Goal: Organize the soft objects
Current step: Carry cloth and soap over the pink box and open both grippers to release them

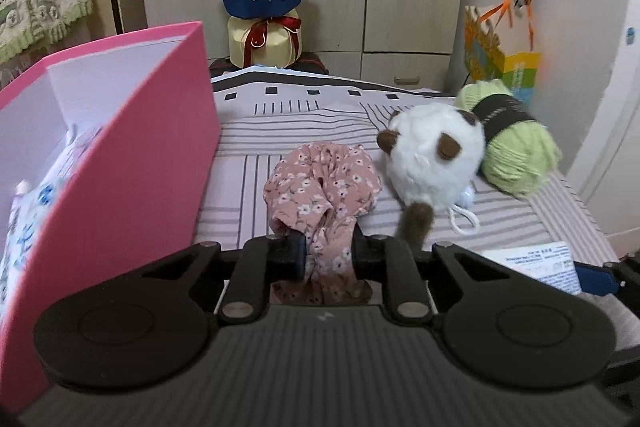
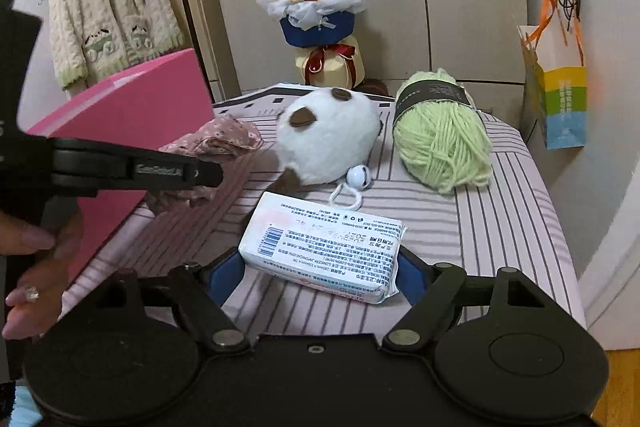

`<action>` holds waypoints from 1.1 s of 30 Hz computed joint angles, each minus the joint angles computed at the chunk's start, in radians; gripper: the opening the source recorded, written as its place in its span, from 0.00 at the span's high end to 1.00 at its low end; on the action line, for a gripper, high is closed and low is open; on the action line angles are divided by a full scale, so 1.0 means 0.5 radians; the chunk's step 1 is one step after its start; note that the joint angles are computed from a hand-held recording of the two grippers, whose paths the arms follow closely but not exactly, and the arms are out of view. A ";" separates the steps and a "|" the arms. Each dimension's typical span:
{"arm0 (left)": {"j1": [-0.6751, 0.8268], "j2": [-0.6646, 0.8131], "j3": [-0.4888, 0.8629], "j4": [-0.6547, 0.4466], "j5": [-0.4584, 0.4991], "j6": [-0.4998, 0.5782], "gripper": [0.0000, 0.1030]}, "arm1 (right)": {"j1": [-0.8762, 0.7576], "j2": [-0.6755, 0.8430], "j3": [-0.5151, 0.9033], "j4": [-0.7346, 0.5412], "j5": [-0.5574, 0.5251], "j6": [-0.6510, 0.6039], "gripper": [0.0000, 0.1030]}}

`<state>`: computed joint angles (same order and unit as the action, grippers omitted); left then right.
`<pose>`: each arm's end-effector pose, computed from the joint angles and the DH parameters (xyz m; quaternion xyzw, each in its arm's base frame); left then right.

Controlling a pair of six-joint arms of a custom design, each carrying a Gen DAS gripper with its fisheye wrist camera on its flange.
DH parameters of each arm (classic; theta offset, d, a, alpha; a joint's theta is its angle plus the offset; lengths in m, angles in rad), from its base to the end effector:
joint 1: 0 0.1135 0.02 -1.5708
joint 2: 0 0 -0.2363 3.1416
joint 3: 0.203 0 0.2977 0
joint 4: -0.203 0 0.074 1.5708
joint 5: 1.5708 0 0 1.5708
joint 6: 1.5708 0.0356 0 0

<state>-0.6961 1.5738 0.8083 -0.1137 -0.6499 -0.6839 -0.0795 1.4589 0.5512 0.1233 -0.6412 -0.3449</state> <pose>0.2730 -0.2001 0.1122 -0.1028 0.8922 0.0272 0.4389 0.2937 -0.0020 0.0830 -0.2357 0.8529 0.2080 0.4168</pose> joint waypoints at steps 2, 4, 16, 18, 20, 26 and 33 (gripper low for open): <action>-0.059 -0.151 -0.129 0.004 -0.013 -0.019 0.83 | -0.029 -0.108 -0.080 -0.045 -0.039 -0.013 0.20; -0.124 -0.289 -0.232 -0.027 -0.026 -0.055 0.83 | -0.054 -0.249 -0.177 -0.103 -0.054 -0.058 0.20; -0.607 -1.337 -0.778 -0.440 -0.047 -0.124 0.83 | -0.243 -1.069 -0.411 -0.956 -0.289 -0.425 0.20; -0.678 -1.538 -0.793 -0.650 -0.053 -0.156 0.83 | -0.266 -1.226 -0.382 -1.207 -0.351 -0.585 0.20; -0.751 -1.724 -0.779 -0.918 -0.081 -0.208 0.83 | -0.262 -1.348 -0.329 -1.456 -0.385 -0.739 0.20; -0.868 -2.271 -0.707 -1.688 0.006 -0.422 0.83 | -0.057 -1.520 -0.139 -1.918 -0.347 -0.881 0.20; -0.836 -2.565 -0.495 -2.181 -0.085 -0.432 0.83 | 0.328 -1.607 -0.006 -1.841 -0.315 -0.778 0.20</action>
<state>-1.1140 0.2911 0.5608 -1.2044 -0.6926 -0.8998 0.0843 0.6556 0.5481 -0.7972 -0.7988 -0.7337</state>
